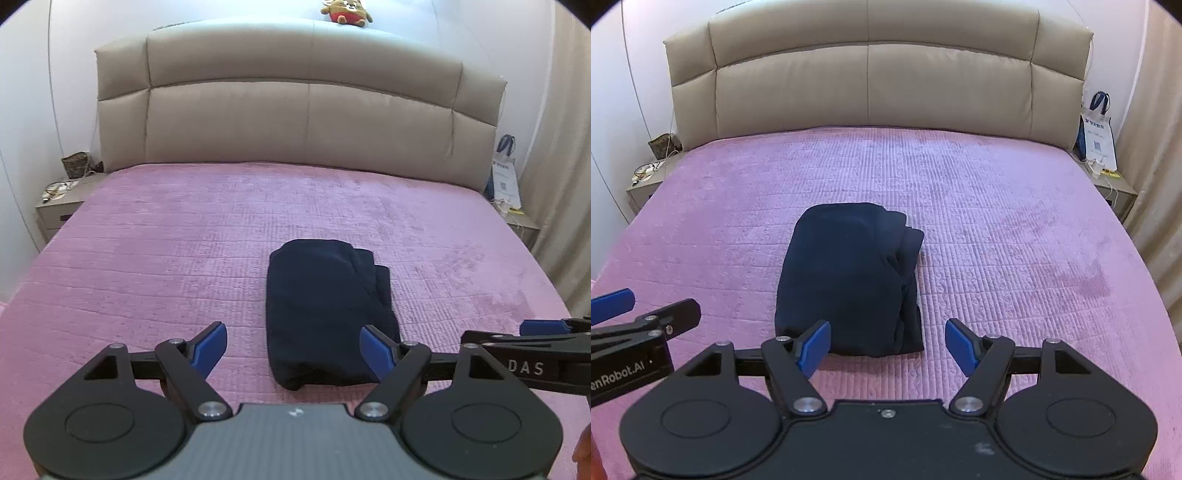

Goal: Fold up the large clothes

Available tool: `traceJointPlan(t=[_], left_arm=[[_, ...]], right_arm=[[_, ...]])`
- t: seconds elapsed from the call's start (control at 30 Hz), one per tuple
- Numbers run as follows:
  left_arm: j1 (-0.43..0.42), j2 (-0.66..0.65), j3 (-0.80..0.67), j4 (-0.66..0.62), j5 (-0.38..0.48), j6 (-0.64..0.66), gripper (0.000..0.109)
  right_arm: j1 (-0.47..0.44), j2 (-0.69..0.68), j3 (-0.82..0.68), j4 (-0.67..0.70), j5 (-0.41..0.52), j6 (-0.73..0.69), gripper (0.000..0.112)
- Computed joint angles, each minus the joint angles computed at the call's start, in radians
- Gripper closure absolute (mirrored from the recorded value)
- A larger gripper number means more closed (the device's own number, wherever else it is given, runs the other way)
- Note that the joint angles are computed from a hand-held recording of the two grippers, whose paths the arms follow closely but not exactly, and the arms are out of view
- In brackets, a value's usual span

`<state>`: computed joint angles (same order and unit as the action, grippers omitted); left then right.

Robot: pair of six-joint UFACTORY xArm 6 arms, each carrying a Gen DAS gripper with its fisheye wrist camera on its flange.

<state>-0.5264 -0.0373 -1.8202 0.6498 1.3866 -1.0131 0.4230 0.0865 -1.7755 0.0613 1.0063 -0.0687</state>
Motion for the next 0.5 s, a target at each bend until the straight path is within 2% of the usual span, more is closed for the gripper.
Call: traceJointPlan(t=[0.17, 0.33, 0.5], left_arm=[[-0.015, 0.020, -0.042, 0.013, 0.072, 0.011, 0.027], [-0.028, 0.005, -0.016, 0.045, 0.064, -0.006, 0.024], [-0.023, 0.008, -0.028, 0.022, 0.069, -0.026, 0.022]], right_arm=[[-0.003, -0.021, 0.029, 0.010, -0.008, 0.003, 0.031], [-0.011, -0.033, 0.043, 0.022, -0.003, -0.001, 0.031], [-0.022, -0.029, 0.036, 0.031, 0.005, 0.003, 0.031]])
